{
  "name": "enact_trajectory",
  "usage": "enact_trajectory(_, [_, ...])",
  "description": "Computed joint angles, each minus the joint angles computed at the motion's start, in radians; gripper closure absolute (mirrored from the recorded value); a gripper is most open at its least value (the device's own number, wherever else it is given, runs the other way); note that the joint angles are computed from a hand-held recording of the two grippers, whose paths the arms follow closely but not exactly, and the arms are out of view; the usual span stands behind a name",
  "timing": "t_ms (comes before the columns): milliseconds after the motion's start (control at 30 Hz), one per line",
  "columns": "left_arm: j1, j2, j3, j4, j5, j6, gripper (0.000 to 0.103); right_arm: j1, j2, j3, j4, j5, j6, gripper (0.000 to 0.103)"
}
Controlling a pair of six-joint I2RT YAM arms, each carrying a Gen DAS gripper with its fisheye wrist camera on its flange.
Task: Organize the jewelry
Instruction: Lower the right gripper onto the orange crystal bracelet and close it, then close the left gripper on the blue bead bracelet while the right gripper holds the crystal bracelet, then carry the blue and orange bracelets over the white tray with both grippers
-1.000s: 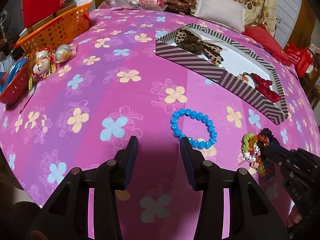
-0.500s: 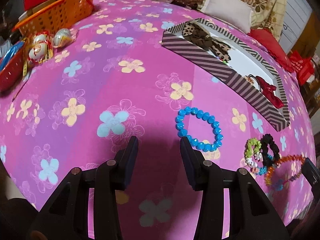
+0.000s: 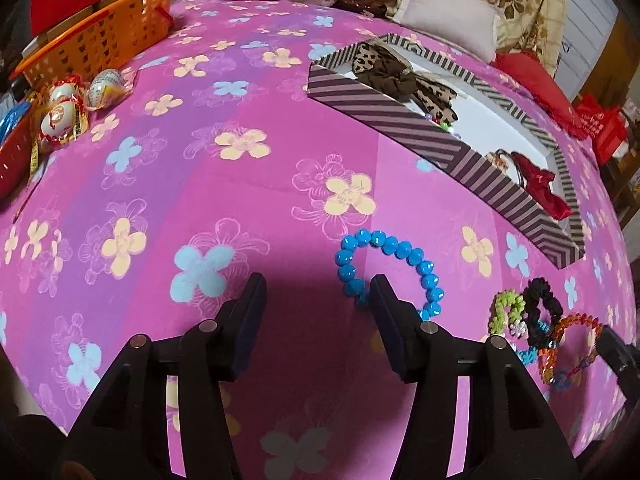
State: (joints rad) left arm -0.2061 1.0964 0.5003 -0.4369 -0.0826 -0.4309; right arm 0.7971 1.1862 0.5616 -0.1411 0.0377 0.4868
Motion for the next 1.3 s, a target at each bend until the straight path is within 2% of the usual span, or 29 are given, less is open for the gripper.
enact_trajectory(167, [0.006, 0.024, 0.006, 0.024, -0.017, 0.002, 0.046, -0.007, 0.018, -0.005, 0.02, -0.014, -0.006, 0.094])
enact_trajectory(400, [-0.076, 0.09, 0.029, 0.048, -0.109, 0.004, 0.046, -0.019, 0.023, -0.009, 0.032, -0.024, -0.001, 0.094])
enact_trajectory(433, [-0.077, 0.087, 0.026, 0.053, -0.109, 0.009, 0.051, -0.02, 0.024, -0.01, 0.034, -0.024, 0.001, 0.094])
enact_trajectory(500, [-0.083, 0.092, 0.031, 0.052, -0.116, 0.027, 0.079, -0.021, 0.023, -0.012, 0.035, -0.026, -0.001, 0.094])
enact_trajectory(567, [-0.071, 0.087, 0.03, 0.052, -0.089, 0.043, 0.094, -0.021, 0.021, -0.015, 0.038, -0.027, 0.0, 0.094])
enact_trajectory(600, [-0.065, 0.082, 0.029, 0.05, -0.075, 0.048, 0.096, -0.023, 0.014, -0.017, 0.037, -0.029, -0.001, 0.094])
enact_trajectory(833, [-0.05, 0.016, 0.016, 0.005, 0.007, 0.029, 0.096, -0.025, -0.043, -0.012, 0.007, -0.038, 0.004, 0.094])
enact_trajectory(967, [-0.054, -0.079, 0.028, -0.054, 0.037, 0.024, 0.096, -0.016, -0.067, 0.004, -0.022, -0.029, 0.001, 0.094])
enact_trajectory(1300, [-0.117, -0.214, 0.114, -0.19, 0.015, 0.025, 0.096, 0.031, -0.125, 0.041, -0.084, 0.024, -0.006, 0.094])
